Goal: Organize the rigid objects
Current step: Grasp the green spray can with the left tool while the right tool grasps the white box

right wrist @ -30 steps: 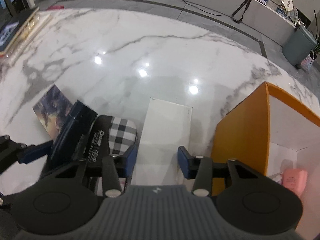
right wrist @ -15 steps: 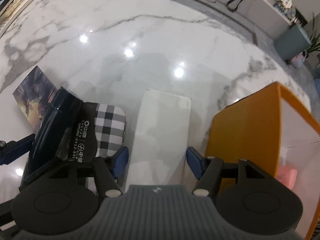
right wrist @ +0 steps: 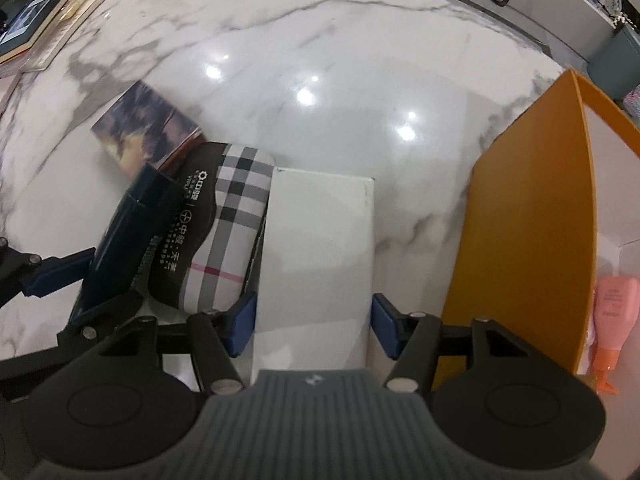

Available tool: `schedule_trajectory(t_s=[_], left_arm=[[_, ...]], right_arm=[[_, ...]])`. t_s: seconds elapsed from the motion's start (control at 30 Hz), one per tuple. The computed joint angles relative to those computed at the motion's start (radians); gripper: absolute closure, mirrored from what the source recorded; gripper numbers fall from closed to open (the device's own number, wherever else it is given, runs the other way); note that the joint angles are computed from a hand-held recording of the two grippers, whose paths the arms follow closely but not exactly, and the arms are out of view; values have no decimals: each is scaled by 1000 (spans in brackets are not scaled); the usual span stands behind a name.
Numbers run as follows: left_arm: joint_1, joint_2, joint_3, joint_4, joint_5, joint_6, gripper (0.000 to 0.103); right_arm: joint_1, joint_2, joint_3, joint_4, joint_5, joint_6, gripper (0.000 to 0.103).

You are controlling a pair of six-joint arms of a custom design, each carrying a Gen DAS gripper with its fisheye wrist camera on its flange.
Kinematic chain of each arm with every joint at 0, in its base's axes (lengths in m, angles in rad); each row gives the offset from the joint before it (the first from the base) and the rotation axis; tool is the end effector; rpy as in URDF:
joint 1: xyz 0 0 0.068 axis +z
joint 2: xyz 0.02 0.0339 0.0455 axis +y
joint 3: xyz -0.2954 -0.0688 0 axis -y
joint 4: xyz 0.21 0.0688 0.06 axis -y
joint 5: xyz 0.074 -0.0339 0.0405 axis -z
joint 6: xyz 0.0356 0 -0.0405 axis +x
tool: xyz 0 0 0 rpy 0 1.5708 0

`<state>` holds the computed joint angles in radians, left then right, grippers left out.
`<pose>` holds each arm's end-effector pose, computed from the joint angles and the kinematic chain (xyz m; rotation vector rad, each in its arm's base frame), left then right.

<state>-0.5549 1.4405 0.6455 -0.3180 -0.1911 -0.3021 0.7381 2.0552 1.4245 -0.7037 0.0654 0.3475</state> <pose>0.1903 -0.1100 0.2008 0.2751 2.6341 -0.0255 0.2887 0.2595 0.1931 -0.5525 2.8510 0.0968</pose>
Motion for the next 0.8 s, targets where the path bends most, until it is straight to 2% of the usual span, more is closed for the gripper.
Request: schedule_trajectory(t_s=[0.3, 0.53, 0.63, 0.8], left_arm=[[4, 20, 1, 13, -1, -1, 64], [28, 75, 5, 56, 1, 20, 63], [42, 72, -5, 68, 16, 21, 65], [12, 41, -20, 63, -16, -10, 65]], right_arm=[[-17, -17, -57, 58, -40, -37, 37], [-23, -21, -76, 84, -46, -50, 39], [-21, -31, -90, 90, -39, -51, 40], [-24, -56, -118, 101, -56, -20, 41]])
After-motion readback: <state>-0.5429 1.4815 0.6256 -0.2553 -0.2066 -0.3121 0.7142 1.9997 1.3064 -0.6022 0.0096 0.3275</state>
